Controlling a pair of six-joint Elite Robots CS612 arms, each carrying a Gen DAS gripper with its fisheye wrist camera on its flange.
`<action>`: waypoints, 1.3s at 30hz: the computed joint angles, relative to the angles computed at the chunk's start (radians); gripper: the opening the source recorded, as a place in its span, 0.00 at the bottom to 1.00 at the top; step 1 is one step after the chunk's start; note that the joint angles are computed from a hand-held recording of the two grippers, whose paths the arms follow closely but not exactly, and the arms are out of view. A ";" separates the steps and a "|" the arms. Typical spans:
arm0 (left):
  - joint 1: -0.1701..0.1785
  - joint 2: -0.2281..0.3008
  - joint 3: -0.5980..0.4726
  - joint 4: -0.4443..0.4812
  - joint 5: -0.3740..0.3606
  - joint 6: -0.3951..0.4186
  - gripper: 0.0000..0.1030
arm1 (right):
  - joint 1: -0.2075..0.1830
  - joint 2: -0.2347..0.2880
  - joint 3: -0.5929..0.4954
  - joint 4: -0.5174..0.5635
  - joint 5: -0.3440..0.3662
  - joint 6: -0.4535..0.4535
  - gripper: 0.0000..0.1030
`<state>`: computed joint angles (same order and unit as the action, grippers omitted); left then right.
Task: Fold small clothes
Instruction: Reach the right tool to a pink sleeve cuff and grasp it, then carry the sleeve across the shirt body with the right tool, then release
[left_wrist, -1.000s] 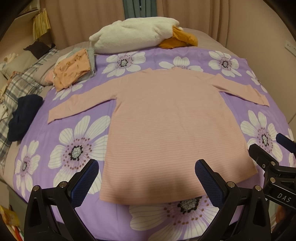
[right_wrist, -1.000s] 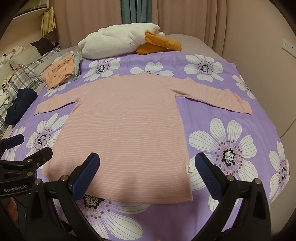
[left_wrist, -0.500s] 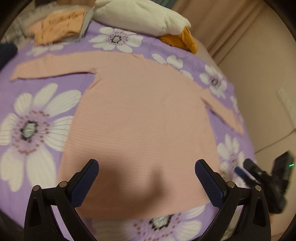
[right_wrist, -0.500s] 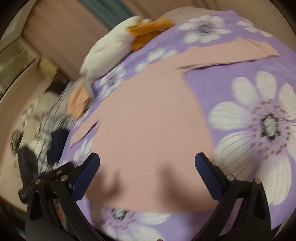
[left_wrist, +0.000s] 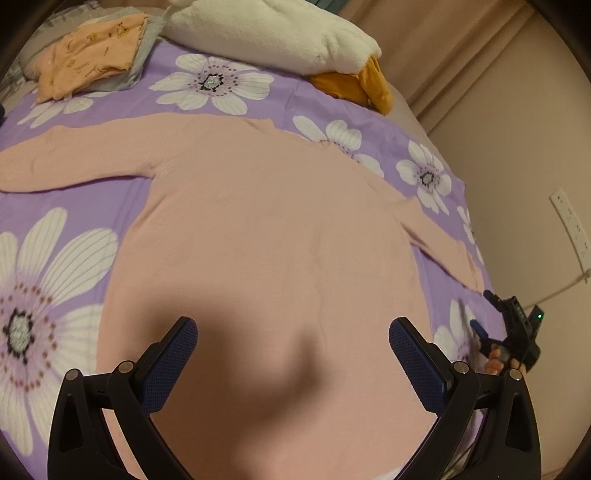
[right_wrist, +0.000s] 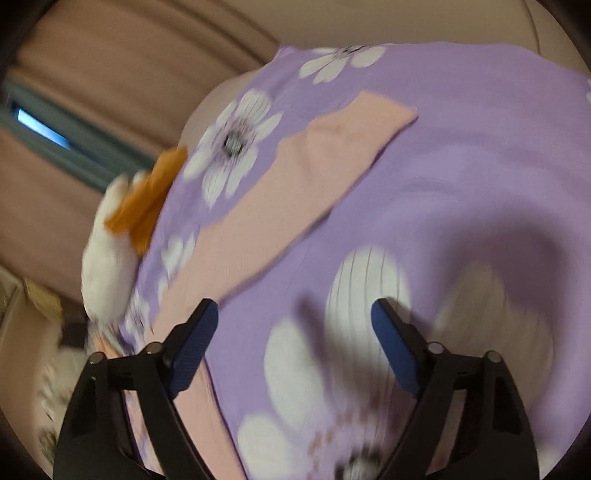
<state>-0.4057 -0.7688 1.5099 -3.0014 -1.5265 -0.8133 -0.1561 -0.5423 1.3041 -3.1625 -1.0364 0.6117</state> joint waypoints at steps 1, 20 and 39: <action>0.001 0.005 -0.010 0.007 0.003 0.002 1.00 | -0.004 0.014 -0.023 -0.013 -0.001 0.032 0.79; 0.018 0.055 -0.114 0.153 0.050 -0.002 1.00 | -0.043 0.114 -0.249 -0.007 -0.144 0.155 0.07; 0.057 0.009 -0.022 0.093 0.093 -0.073 1.00 | 0.093 0.013 -0.378 0.185 -0.139 -0.283 0.06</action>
